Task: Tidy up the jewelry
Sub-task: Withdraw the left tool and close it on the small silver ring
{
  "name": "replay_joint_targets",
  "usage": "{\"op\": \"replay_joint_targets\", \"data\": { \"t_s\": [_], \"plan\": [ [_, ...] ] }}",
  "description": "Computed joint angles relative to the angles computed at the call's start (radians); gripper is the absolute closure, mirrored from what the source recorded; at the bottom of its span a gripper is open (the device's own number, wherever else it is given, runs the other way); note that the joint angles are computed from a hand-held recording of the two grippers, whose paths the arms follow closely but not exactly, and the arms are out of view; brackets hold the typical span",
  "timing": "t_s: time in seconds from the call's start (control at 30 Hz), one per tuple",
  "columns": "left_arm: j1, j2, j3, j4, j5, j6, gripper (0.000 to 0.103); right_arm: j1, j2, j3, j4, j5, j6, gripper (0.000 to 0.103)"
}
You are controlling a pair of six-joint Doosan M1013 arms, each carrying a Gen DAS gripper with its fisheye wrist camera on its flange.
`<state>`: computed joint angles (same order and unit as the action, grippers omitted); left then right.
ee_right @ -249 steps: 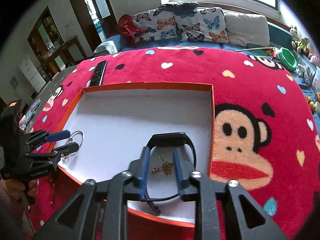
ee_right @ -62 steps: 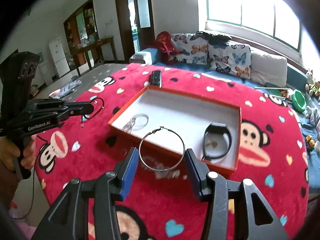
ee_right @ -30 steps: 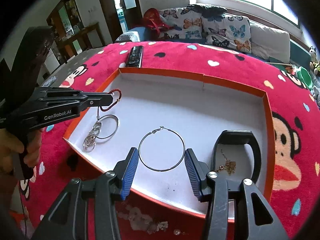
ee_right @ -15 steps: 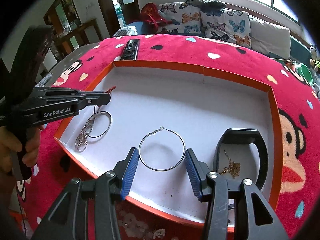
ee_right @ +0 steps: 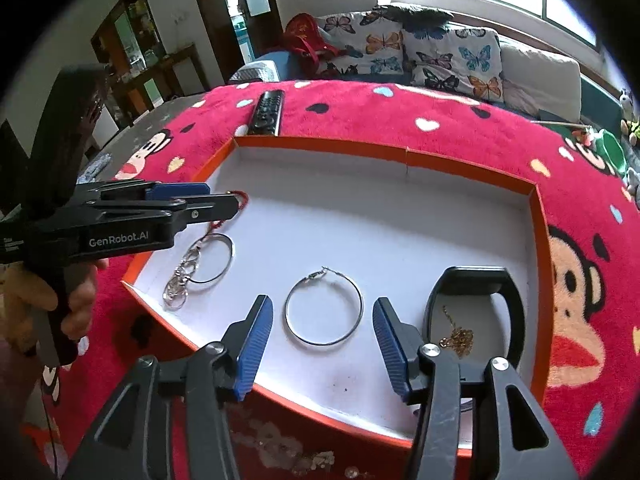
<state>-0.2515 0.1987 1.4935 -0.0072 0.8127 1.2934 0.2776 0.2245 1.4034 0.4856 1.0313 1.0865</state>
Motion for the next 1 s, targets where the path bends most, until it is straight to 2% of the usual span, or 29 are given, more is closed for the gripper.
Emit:
{"op": "replay_joint_targets", "data": {
  "t_s": [0.3,0.67,0.87,1.0],
  "plan": [
    [-0.032,-0.082,0.055,0.050,-0.041,0.005,0.051,-0.004,-0.046,0.026,0.015,-0.013,-0.036,0.046],
    [-0.097,-0.230,0.181,0.069,-0.062,0.015,0.055,-0.013,-0.131,0.107,0.014,-0.032,-0.073,0.046],
    [-0.139,-0.269,0.245,0.035,-0.046,0.066,0.056,-0.023,-0.163,0.153,0.028,-0.044,-0.080,0.046],
    [-0.163,-0.270,0.275,0.024,-0.041,0.094,0.056,-0.029,-0.172,0.171,0.027,-0.045,-0.079,0.046]
  ]
}}
